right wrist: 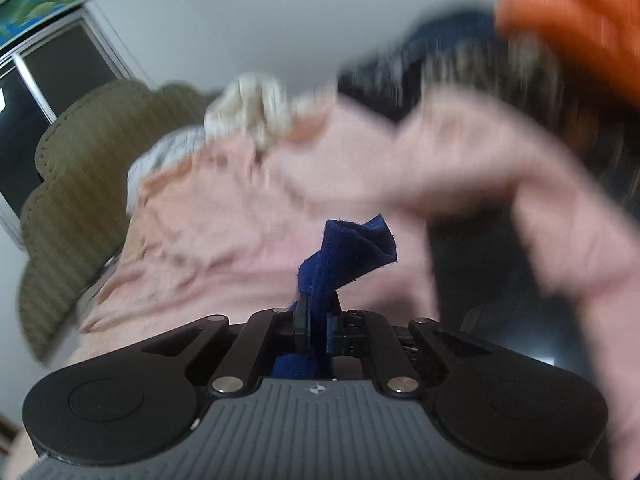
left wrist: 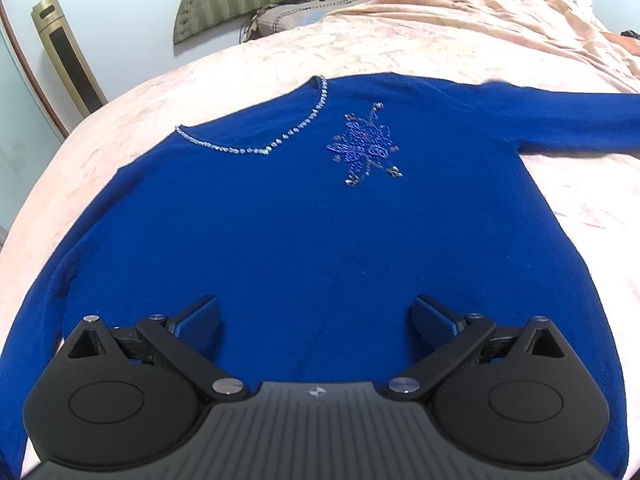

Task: Fold small clothes
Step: 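Close the right tool on the blue sleeve cuff, then carry the held cuff with the right tool across the sweater body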

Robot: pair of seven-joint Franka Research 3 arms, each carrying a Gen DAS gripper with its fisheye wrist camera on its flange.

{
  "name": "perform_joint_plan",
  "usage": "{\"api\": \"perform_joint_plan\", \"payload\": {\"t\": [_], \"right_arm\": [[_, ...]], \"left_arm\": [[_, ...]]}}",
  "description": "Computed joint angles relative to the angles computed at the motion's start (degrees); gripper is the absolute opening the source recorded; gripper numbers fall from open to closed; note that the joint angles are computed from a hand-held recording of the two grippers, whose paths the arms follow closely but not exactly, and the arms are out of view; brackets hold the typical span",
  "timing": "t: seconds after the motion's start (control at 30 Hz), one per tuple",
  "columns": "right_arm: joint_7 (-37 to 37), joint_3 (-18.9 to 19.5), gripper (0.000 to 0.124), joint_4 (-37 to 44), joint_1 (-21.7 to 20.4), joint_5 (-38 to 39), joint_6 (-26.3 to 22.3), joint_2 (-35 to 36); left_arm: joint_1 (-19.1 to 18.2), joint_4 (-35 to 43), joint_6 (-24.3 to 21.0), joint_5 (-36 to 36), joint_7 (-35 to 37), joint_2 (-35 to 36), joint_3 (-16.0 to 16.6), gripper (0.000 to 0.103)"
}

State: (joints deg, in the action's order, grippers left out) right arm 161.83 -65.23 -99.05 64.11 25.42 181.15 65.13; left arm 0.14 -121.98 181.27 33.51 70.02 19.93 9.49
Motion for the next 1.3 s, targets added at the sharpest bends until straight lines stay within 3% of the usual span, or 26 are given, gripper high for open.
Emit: {"api": "perform_joint_plan", "payload": {"t": [0.13,0.23,0.4,0.53,0.6,0.7,0.8,0.93,1.03,1.1,1.3], "right_arm": [[-0.43,-6.61,0.010,0.59,4.23,-4.44,-5.28,3.84],[-4.45,-4.43,0.010,2.49,4.29,-9.13,-1.95,2.13],[-17.36,9.46,0.011,11.12,-3.02,-13.33,2.62,-4.10],[-26.08,21.09,0.014,20.69,-10.67,-15.68,0.00,-4.96],[-30.92,29.48,0.021,25.67,-16.37,-17.94,-3.02,-5.51],[-32.22,35.36,0.024,29.60,-19.95,-20.28,-6.75,-4.86],[-29.58,35.10,0.029,28.11,-19.19,-22.01,-6.43,-5.44],[-27.27,35.08,0.031,25.91,-18.84,-23.86,-5.22,-6.55],[-27.23,35.29,0.032,26.43,-19.49,-24.27,-4.96,-6.39],[-26.11,34.59,0.010,26.78,-19.01,-24.10,-5.52,-6.35],[-20.26,30.75,0.009,27.98,-16.70,-24.54,-4.49,-6.01]], "left_arm": [[1.28,0.72,-0.60,-1.22,-0.09,0.51,-0.88,0.103],[-0.60,1.51,-1.09,-0.45,-2.02,1.17,1.49,0.103],[-1.02,2.05,-1.49,0.99,-4.64,1.51,3.11,0.103],[-0.34,1.87,-1.29,2.05,-5.71,1.25,3.27,0.103],[0.21,1.63,-0.85,2.41,-5.76,1.04,3.07,0.103],[0.74,1.28,-0.16,2.71,-5.60,0.78,2.96,0.103],[2.09,1.16,0.06,1.91,-4.67,0.77,1.75,0.103],[5.99,1.17,-0.45,-1.11,-1.20,0.82,-2.66,0.103],[5.12,1.02,0.28,-1.60,-0.48,0.95,-1.64,0.103],[4.95,1.11,0.49,-2.14,-0.10,1.12,-1.35,0.103],[6.35,1.50,0.38,-4.58,1.53,1.63,-2.40,0.103]]}}
